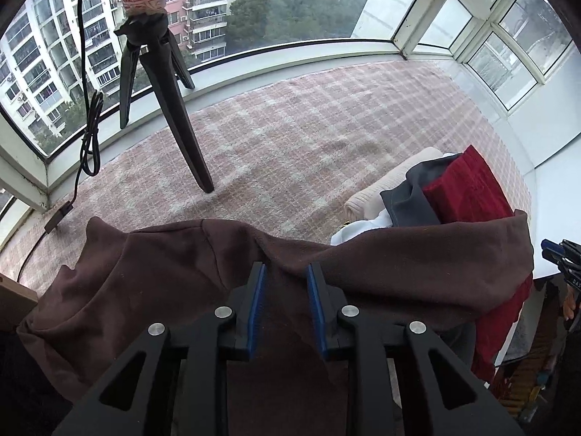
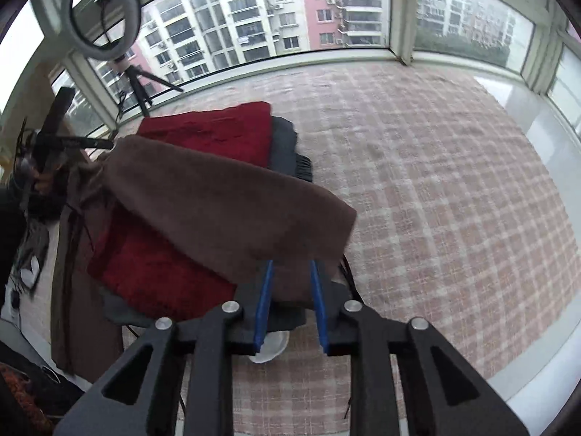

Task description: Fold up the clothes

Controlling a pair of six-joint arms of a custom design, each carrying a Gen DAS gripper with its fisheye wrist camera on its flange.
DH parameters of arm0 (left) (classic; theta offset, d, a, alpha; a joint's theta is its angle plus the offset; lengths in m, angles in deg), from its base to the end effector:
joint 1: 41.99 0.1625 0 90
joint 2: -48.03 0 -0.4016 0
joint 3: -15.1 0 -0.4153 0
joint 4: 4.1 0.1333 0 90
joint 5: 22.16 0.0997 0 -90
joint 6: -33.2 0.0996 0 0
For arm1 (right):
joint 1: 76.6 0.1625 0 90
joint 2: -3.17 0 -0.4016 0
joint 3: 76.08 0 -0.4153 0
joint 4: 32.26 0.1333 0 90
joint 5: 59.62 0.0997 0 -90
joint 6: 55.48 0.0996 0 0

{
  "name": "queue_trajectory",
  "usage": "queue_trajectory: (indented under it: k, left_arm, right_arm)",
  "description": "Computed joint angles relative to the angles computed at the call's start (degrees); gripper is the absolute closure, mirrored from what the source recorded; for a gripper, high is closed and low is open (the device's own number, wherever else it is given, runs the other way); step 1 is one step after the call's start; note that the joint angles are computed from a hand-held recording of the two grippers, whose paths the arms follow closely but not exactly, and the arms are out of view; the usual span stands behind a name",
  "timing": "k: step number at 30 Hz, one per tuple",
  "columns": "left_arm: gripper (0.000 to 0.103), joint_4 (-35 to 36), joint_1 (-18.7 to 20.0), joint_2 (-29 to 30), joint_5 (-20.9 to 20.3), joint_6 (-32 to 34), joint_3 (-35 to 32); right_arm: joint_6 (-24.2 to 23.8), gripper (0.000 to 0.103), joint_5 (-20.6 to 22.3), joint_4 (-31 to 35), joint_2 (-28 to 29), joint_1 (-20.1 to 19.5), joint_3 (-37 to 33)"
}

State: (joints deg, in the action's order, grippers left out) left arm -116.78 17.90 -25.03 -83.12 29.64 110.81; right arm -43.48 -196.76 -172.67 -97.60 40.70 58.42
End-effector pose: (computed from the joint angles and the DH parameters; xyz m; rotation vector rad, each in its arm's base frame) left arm -0.1439 -0.6102 0.2997 0.6082 2.5788 -0.1994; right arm 0.2303 -0.3147 0.2901 0.1656 -2.3735 0.6761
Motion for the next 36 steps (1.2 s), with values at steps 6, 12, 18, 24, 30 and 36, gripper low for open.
queue_trajectory:
  k: [6,12,18,24,30,36]
  left_arm:
    - [0.075,-0.2,-0.2,-4.2,-2.3,-0.5,3.4]
    - [0.075,-0.2,-1.0,-10.1,-5.8,-1.5,9.7]
    - [0.075,-0.9,-2.6,-11.8,-7.5,0.1,13.3]
    - [0.075,-3.4,-3.1,-10.0,-8.7,2.3,13.6]
    - [0.075,-4.5,-3.3,-8.5,-9.0,3.5,13.3]
    - [0.075,-3.2,-4.5,-8.7,-7.8,3.0,12.9]
  right_arm:
    - [-13.7,0.048,1.0,-5.8,14.9,5.6,-6.7]
    - [-21.1,0.048,4.4,-5.0,25.6,4.1,-13.9]
    - [-19.0,0.100,5.4,1.9,30.6,2.4,-20.5]
    - [-13.9,0.101,7.9,3.4,29.0,0.3,-22.6]
    - [-9.1,0.100,5.3,2.5,27.5,-1.6,-24.3]
    - [-10.4,0.094,7.7,2.5,26.6,-2.4,-23.9]
